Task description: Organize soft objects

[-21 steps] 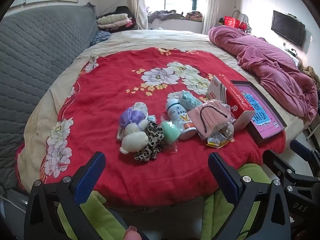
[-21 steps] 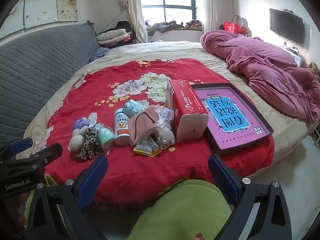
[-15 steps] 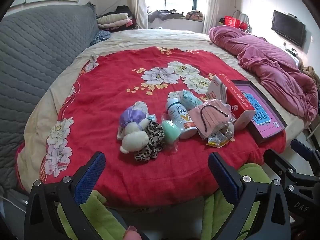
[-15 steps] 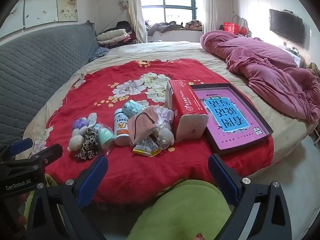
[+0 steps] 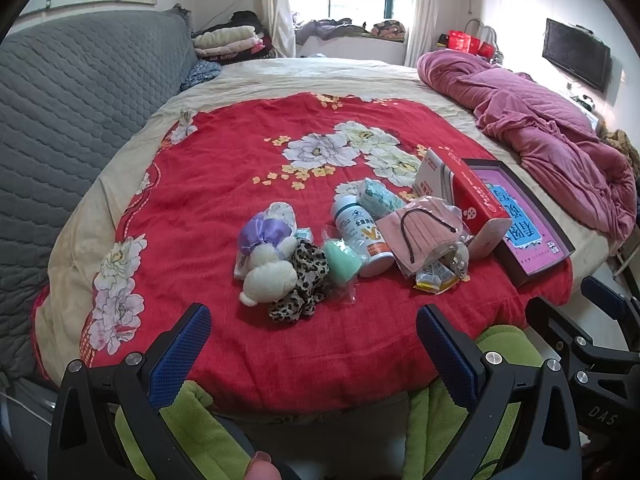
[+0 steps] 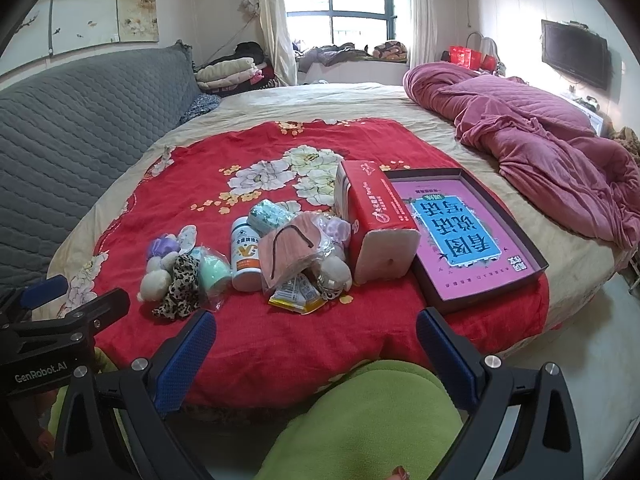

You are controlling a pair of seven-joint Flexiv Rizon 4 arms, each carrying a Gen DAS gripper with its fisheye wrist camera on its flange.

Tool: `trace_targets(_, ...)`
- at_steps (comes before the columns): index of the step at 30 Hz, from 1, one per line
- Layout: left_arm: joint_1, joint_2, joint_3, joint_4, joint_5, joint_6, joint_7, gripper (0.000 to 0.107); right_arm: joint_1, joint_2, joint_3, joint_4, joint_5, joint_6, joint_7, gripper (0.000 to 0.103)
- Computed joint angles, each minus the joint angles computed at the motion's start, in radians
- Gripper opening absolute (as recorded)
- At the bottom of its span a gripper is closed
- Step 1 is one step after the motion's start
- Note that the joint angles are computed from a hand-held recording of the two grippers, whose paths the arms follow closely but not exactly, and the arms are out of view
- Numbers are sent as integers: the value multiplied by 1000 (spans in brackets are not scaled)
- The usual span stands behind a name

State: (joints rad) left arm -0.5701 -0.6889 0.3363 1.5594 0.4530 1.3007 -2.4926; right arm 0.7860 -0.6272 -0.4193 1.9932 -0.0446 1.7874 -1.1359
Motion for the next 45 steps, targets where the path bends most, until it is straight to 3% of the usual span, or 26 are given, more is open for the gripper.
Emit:
trace_targets(4, 11, 0, -14, 4, -11, 3, 6, 103, 2, -1, -5, 0, 2, 0, 0, 101)
trace_targets(16, -29, 1, 54, 10, 27, 59, -47, 103, 0, 1, -2, -5, 5, -3, -3, 101)
trace_targets(23, 33, 26, -21, 37, -38, 38, 47, 103, 0, 1, -3, -12, 4, 0, -4, 101)
trace_targets(27, 28, 23, -11, 26, -39, 14, 64, 103, -11, 2, 4, -22, -1, -1, 2, 101)
trace_targets(31, 74, 18, -45, 33, -74, 25, 100, 103, -20, -11, 4, -44, -11, 3, -1, 101)
trace_targets(36, 101, -5, -43, 29, -108, 48, 136, 103, -78, -37, 53, -104, -30, -10, 4, 101)
trace_targets(45, 141, -46, -56, 3, -177, -1, 211, 102, -194, -91, 158, -213, -109, -74, 35, 101)
